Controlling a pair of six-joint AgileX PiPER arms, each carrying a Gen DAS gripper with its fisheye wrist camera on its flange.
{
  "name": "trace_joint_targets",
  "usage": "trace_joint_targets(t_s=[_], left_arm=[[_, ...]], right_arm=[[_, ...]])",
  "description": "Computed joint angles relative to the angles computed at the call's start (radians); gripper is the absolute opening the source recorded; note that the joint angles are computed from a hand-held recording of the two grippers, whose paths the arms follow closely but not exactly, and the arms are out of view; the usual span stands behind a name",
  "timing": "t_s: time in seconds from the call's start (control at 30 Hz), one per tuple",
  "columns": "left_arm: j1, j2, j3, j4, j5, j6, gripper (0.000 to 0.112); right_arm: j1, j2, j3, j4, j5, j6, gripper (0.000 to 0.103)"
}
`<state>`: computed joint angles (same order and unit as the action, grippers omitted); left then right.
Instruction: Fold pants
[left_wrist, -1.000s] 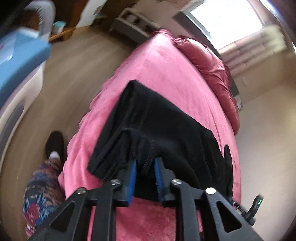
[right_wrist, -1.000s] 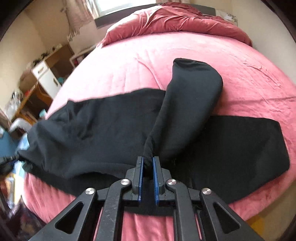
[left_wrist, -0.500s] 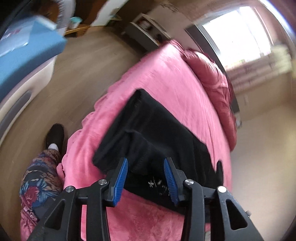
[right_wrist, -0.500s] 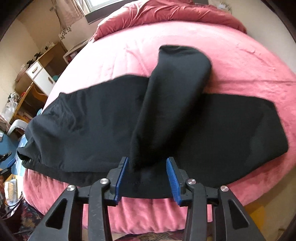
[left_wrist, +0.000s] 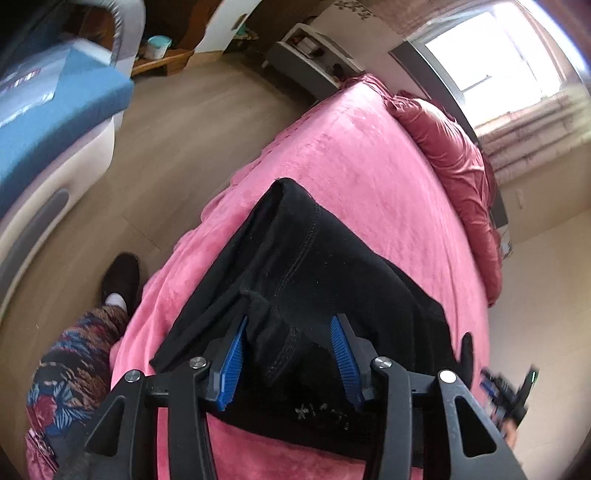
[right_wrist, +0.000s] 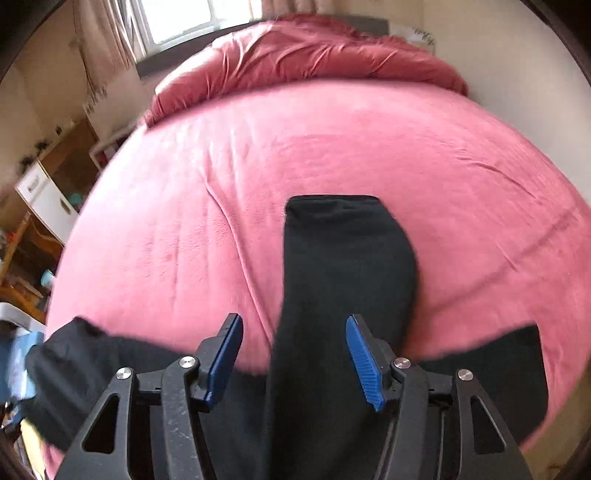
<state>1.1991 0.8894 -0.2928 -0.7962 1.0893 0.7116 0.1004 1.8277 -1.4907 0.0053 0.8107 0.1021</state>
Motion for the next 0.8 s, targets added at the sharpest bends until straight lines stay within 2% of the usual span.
trace_joint_targets(t_s=[0.03, 0.07, 0.13, 0.2, 0.27, 0.3, 0.33, 0.37, 0.43, 0.53, 0.6, 0.7, 0.8], left_arm=[[-0.047, -0.009, -0.002, 0.01, -0.029, -0.025, 0.044], [-0.107, -0.022, -0.004, 0.024, -0.068, -0.056, 0.035], [-0.207, -0.027, -0.009, 0.059, -0.136, -0.113, 0.033], [-0.241, -0.008, -0.013, 0.066, -0.161, -0.125, 0.033], [-0.308, -0.014, -0.018, 0.101, -0.213, -0.172, 0.029], [-0.345, -0.019, -0.021, 0.12, -0.236, -0.194, 0.028], [-0.369, -0.018, -0.023, 0.125, -0.251, -0.203, 0.025], [-0.397, -0.018, -0.027, 0.138, -0.267, -0.22, 0.02], [-0.456, -0.016, -0.037, 0.17, -0.305, -0.27, 0.015], [-0.443, -0.033, -0.057, 0.131, -0.289, -0.217, 0.012], [-0.383, -0.053, -0.074, 0.088, -0.236, -0.153, 0.011], [-0.272, -0.071, -0.105, 0.027, -0.148, -0.047, 0.011], [-0.108, -0.065, -0.13, -0.027, -0.028, 0.069, 0.01]], right_arm=[[0.026, 0.072, -0.08, -0.062, 0.031, 0.044, 0.059], [0.046, 0.136, -0.155, -0.111, 0.068, 0.068, 0.058], [0.075, 0.258, -0.299, -0.2, 0.149, 0.109, 0.057], [0.096, 0.369, -0.431, -0.276, 0.262, 0.138, 0.055], [0.086, 0.458, -0.537, -0.256, 0.346, 0.108, 0.038], [0.085, 0.464, -0.537, -0.266, 0.346, 0.108, 0.024], [0.083, 0.444, -0.506, -0.266, 0.319, 0.106, 0.013], [0.075, 0.413, -0.47, -0.249, 0.291, 0.095, 0.007], [0.051, 0.342, -0.392, -0.21, 0.232, 0.08, 0.007], [-0.032, 0.173, -0.234, -0.073, 0.121, 0.022, 0.007], [-0.123, 0.034, -0.119, 0.071, 0.053, -0.042, 0.007], [-0.275, -0.128, 0.016, 0.292, 0.01, -0.169, 0.007], [-0.488, -0.28, 0.161, 0.54, 0.031, -0.343, 0.007]])
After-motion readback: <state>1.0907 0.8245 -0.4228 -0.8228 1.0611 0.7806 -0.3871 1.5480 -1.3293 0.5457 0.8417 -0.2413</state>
